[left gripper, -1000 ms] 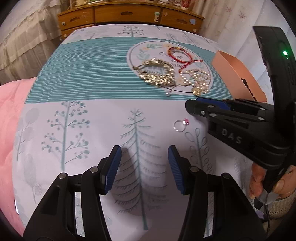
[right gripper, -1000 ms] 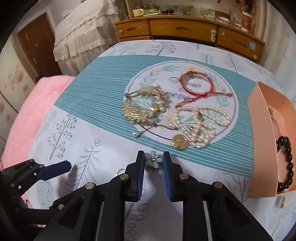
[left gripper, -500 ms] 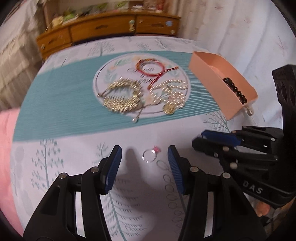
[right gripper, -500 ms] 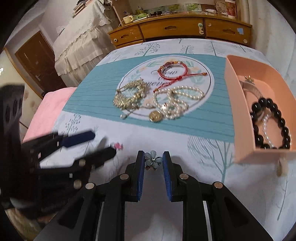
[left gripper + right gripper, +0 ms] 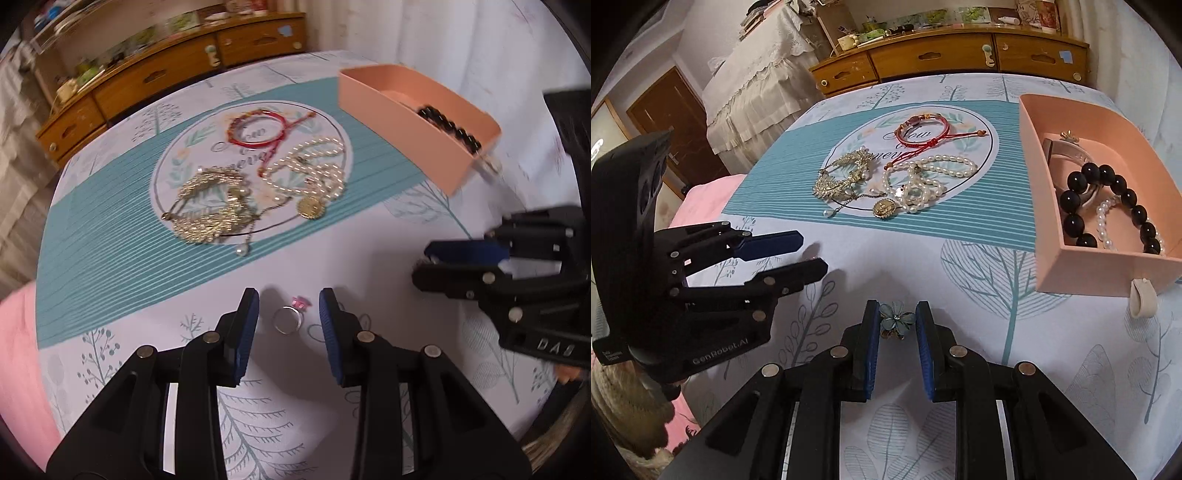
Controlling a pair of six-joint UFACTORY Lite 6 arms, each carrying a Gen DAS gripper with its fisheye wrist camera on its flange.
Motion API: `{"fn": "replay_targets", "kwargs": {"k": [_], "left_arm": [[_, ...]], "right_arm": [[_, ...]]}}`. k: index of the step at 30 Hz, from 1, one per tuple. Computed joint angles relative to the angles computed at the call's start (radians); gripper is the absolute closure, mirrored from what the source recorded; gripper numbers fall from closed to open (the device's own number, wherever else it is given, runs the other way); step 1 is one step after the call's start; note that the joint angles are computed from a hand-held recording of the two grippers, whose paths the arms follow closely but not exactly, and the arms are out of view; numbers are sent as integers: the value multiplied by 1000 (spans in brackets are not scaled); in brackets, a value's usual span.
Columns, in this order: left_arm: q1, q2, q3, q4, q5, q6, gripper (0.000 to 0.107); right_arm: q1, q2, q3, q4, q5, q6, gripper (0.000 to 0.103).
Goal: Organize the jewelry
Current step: 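Grasp the pink-stone ring with left tool while right tool grasps the blue flower brooch, then release the ring into the pink box with left tool while right tool drops the blue brooch in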
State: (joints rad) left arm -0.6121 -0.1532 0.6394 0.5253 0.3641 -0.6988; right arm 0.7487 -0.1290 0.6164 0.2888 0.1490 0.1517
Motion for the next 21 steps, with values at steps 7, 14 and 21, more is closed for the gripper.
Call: {"fn": "replay_targets", "kwargs": {"k": [7,14,21], "left_arm": [[-27,29,18,36,12,-5,99],[-47,5,16,79,54,-60,100],[-24,-60,92,-18,116,20,100]], "right_arm": [[-11,0,-6,121,-7,-123,84],[-23,-13,-19,254,-4,-256,84],[-31,-150,-52,209,19,-219,84]]}}
